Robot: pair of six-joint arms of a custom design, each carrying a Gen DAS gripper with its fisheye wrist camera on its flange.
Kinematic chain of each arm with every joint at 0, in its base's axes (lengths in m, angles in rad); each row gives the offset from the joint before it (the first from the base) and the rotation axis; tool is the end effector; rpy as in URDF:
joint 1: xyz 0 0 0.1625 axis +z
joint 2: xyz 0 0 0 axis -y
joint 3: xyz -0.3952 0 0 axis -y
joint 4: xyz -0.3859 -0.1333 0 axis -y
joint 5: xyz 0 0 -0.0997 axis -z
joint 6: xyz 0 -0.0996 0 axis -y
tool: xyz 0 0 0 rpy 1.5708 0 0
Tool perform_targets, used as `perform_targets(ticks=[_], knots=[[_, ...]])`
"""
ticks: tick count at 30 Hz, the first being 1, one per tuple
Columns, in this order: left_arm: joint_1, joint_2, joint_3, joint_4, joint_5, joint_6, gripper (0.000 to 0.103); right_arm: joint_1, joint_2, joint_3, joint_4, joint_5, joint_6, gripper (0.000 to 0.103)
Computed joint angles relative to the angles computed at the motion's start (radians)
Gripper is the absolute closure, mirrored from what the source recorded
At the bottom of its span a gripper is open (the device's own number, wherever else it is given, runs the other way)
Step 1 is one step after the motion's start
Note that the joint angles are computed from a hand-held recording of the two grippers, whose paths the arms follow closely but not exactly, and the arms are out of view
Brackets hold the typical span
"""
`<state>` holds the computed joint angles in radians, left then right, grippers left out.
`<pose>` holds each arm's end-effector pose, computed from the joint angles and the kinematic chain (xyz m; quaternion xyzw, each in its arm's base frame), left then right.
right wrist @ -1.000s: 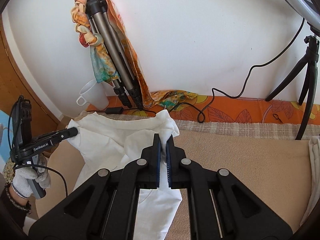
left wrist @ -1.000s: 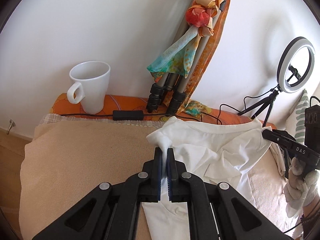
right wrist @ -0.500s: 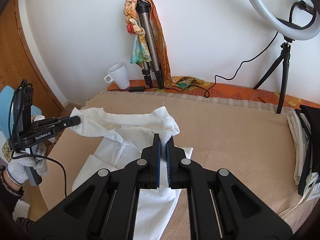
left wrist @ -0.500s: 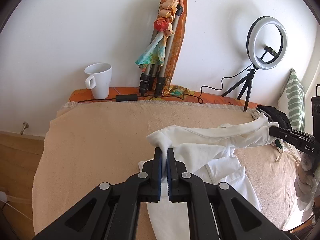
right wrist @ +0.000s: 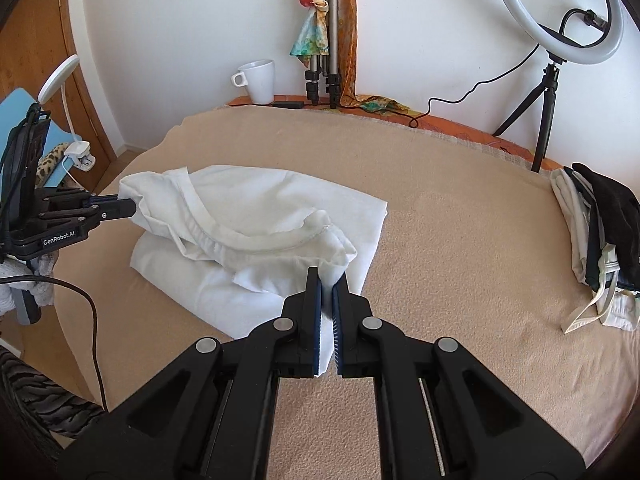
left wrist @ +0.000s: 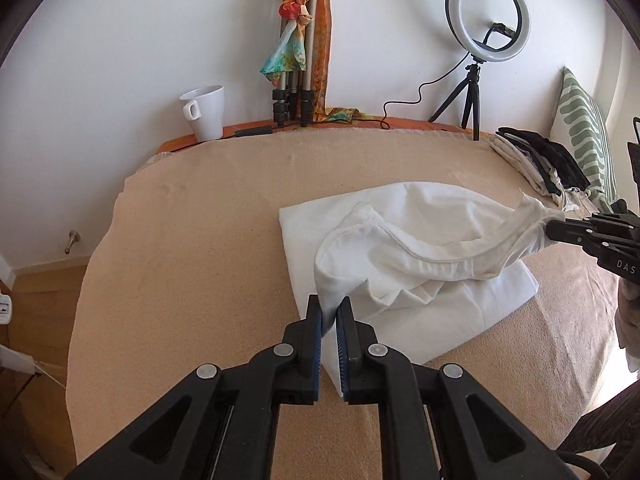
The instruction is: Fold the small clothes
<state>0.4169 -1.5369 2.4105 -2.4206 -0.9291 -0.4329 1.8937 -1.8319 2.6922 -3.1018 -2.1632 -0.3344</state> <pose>-0.2501 -0.3217 0.1795 0.3382 0.8866 -0.2168 0.2292 0.1622 -0.2401 0.2490 0.2006 -0.8858 0.3132 0.2774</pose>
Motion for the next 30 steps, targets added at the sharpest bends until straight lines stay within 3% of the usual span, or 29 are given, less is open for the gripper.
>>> perform_targets(ticks=[5,9,11,14,15,16,18,20,21,26,30], knots=[[-0.043,-0.133,0.05,0.131,-0.007,-0.047,0.095,0.063,-0.046,0.045,0.028,-0.076,-0.022,0.097],[-0.075,-0.27,0.083,0.243,-0.007,-0.123,0.086,0.058,-0.198,0.075,0.167,-0.046,0.0,0.097],[-0.05,-0.302,0.081,0.251,-0.014,-0.164,0.079,0.018,-0.277,0.081,0.233,-0.004,0.043,0.095],[0.033,-0.304,0.063,0.189,-0.072,-0.238,0.068,-0.079,-0.351,0.087,0.287,0.088,0.103,0.076],[0.054,-0.3,0.061,0.163,-0.086,-0.265,0.068,-0.114,-0.359,0.088,0.287,0.114,0.125,0.061],[0.07,-0.295,0.058,0.138,-0.098,-0.294,0.067,-0.151,-0.374,0.088,0.299,0.144,0.149,0.054],[0.099,-0.275,0.057,0.079,-0.124,-0.338,0.06,-0.25,-0.427,0.09,0.351,0.25,0.176,0.054],[0.141,-0.241,0.063,-0.008,-0.183,-0.357,0.047,-0.332,-0.456,0.093,0.38,0.326,0.187,0.054],[0.162,-0.221,0.067,-0.05,-0.211,-0.37,0.047,-0.371,-0.463,0.092,0.4,0.357,0.192,0.054],[0.261,-0.13,0.075,-0.196,-0.354,-0.434,0.048,-0.615,-0.568,0.108,0.548,0.577,0.184,0.054],[0.248,-0.095,0.064,-0.191,-0.387,-0.377,0.063,-0.693,-0.598,0.121,0.588,0.671,0.152,0.054]])
